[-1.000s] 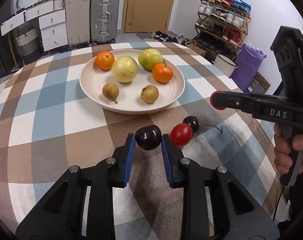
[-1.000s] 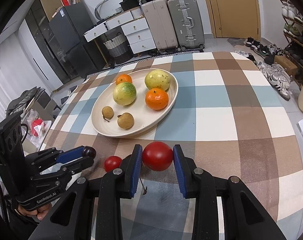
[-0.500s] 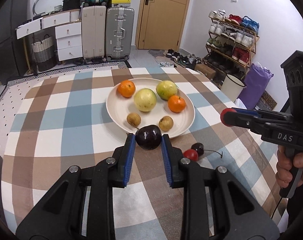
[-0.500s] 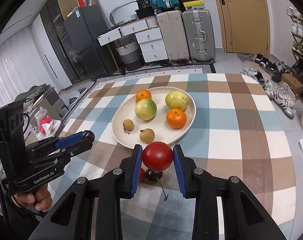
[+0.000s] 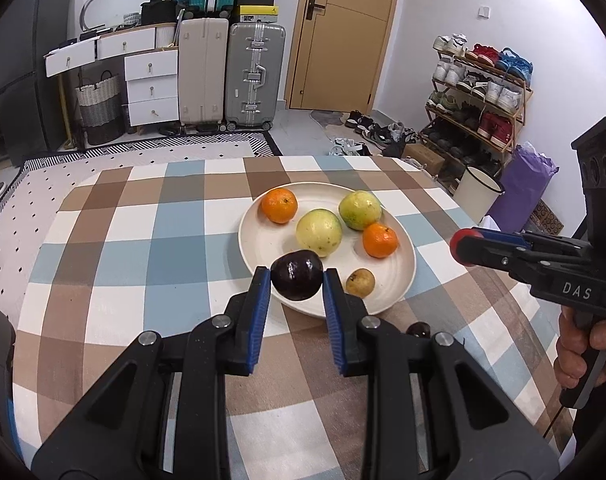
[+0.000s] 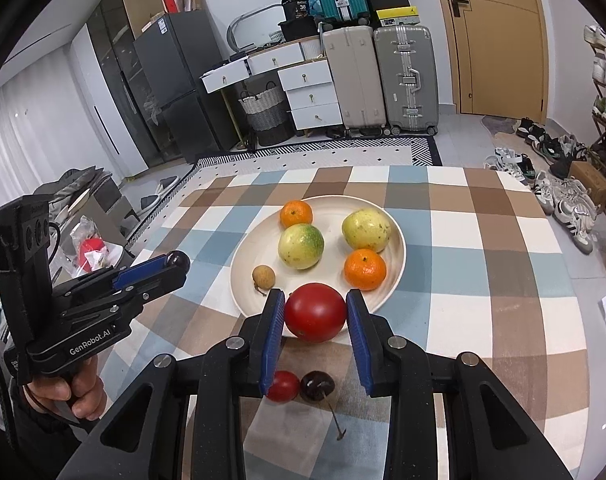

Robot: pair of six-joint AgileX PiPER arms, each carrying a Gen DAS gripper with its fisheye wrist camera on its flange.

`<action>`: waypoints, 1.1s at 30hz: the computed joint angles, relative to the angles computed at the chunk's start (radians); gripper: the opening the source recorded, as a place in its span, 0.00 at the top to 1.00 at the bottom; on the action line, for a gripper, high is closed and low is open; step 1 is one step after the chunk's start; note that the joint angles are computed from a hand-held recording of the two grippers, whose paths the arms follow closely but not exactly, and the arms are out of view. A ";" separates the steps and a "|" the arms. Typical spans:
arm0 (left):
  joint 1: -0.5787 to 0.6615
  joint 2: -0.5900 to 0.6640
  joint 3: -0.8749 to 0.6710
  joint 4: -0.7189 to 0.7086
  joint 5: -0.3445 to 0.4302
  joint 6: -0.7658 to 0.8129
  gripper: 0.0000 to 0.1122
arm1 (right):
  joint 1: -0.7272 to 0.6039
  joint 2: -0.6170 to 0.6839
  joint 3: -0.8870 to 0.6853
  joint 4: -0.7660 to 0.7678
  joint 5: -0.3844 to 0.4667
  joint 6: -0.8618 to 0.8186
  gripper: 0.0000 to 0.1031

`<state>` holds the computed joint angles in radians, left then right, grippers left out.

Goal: Organize fruits
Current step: 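Lift the tomato and plum and carry them over the cream plate, then lower both fruits into the plate and open both tools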

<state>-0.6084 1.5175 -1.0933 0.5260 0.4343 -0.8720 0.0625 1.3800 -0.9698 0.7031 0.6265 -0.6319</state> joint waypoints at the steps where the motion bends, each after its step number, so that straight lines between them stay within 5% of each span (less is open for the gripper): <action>1: 0.006 0.011 -0.007 -0.005 -0.005 0.007 0.79 | 0.002 0.014 -0.008 0.003 -0.007 0.001 0.69; 33: 0.118 0.414 -0.353 -0.141 -0.009 0.225 0.79 | 0.087 0.397 -0.254 0.047 -0.150 0.037 0.69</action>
